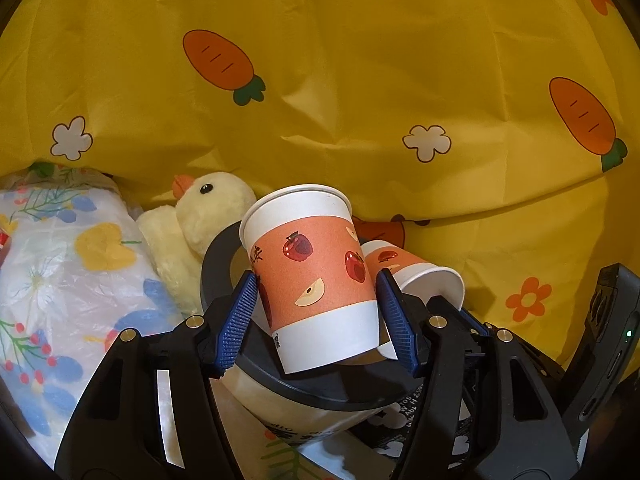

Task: Collect trash
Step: 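Carry both paper cups over the white bin and open both tools to drop them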

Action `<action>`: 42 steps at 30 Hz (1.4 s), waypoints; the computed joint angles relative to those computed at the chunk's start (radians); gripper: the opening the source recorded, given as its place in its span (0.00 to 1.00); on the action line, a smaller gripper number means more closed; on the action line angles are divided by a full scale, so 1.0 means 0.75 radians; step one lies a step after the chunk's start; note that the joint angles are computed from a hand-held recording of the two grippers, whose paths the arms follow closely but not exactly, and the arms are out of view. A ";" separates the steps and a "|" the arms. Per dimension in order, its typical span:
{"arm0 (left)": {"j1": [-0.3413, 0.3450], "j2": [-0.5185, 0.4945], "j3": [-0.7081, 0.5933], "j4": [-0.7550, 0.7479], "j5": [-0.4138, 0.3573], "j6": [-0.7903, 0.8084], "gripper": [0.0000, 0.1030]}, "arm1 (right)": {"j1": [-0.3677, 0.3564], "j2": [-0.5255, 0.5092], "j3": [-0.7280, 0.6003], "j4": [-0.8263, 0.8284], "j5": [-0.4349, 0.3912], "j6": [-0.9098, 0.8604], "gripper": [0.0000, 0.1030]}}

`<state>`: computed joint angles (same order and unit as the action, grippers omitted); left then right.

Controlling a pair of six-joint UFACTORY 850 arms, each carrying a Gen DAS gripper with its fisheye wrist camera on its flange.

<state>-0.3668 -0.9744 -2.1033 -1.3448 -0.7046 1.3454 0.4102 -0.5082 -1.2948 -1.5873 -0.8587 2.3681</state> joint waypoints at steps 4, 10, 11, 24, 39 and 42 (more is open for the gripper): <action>-0.002 0.008 0.021 -0.027 0.005 0.041 0.60 | -0.006 -0.005 -0.006 0.004 0.006 -0.006 0.04; -0.003 0.015 0.036 -0.013 0.016 0.043 0.65 | -0.011 -0.008 -0.012 0.009 0.018 -0.021 0.04; -0.002 0.010 0.027 0.001 0.009 0.024 0.69 | -0.012 -0.010 -0.013 0.007 0.020 -0.024 0.04; 0.017 0.083 0.141 -0.058 0.168 0.053 0.90 | -0.033 -0.024 -0.054 0.022 0.099 -0.087 0.58; 0.068 0.308 0.476 -0.385 0.309 0.374 0.94 | -0.004 -0.007 -0.050 0.055 0.115 -0.109 0.84; 0.081 0.365 0.555 -0.458 0.320 0.450 0.94 | 0.020 0.009 -0.037 0.058 0.093 -0.097 0.85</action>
<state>-0.3064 -0.7003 -1.6874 -1.6883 -0.4645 1.6829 0.4250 -0.5017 -1.3226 -1.5438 -0.7892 2.2951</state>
